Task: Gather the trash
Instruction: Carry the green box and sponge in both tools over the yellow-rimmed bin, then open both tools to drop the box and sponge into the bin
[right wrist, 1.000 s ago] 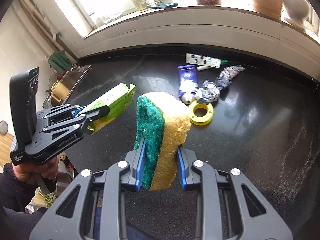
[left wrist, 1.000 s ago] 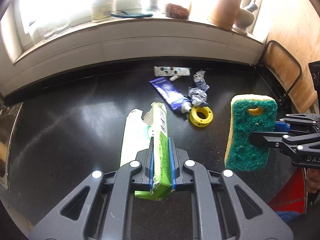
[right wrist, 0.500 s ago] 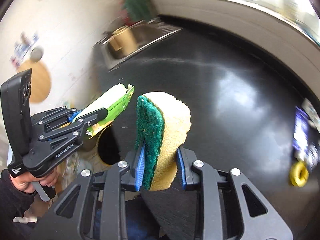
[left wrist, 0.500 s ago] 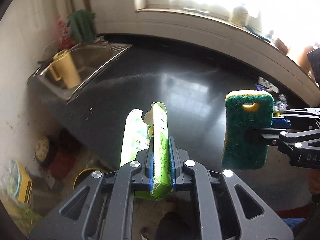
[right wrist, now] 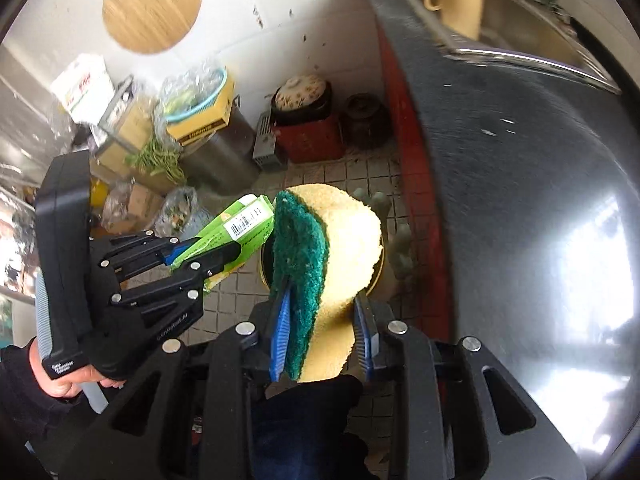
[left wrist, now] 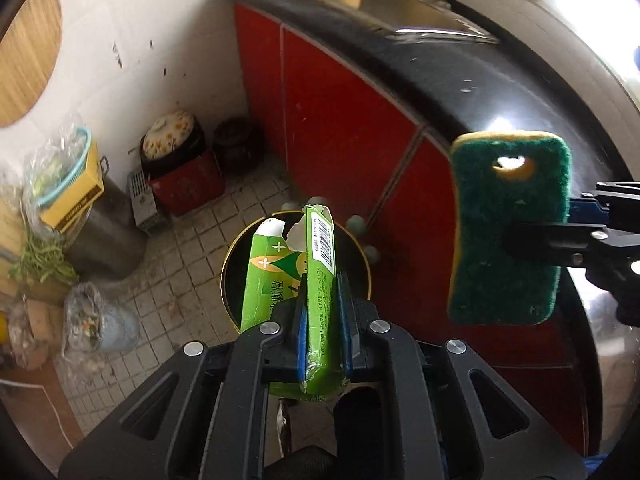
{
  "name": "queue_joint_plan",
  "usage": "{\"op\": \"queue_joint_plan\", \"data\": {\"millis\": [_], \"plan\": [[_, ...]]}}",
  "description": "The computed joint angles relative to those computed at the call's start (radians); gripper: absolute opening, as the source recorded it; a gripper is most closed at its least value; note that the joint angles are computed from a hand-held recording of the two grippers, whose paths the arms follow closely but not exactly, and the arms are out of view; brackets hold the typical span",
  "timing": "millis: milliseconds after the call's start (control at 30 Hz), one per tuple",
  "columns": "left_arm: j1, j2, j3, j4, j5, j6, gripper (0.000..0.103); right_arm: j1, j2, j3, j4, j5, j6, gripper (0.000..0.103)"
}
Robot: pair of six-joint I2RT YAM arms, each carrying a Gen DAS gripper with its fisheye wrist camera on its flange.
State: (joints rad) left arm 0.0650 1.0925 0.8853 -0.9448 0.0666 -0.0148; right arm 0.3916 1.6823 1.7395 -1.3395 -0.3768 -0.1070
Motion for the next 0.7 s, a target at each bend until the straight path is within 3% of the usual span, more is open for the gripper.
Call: {"op": "queue_joint_plan", "data": {"millis": [133,333,500,567,667,700], "plan": [[0.093,0.081,-0.078,0.135,0.047,0.035,0.012,0.09,0.151,0.036,0.073,0.057,0.034,0.028],[0.141,0.192,-0.13,0.273,0.076,0.067,0.012,0.118,0.259,0.059,0.119,0.076,0.062,0.028],[0.154,0.252,-0.117,0.307,0.09,0.084,0.013,0.125,0.326,0.136,0.122,0.097,0.072,0.031],[0.148,0.263,-0.108,0.304,0.072,0.093,0.016,0.127,0.356,0.182,0.102,0.089,0.077,0.04],[0.149,0.266,-0.103,0.306,0.041,0.109,0.042,0.126,0.368,0.221,0.082,0.076,0.067,0.052],[0.151,0.258,-0.104,0.306,0.037,0.111,0.058,0.124,0.362,0.222,0.077,0.075,0.065,0.055]]}}
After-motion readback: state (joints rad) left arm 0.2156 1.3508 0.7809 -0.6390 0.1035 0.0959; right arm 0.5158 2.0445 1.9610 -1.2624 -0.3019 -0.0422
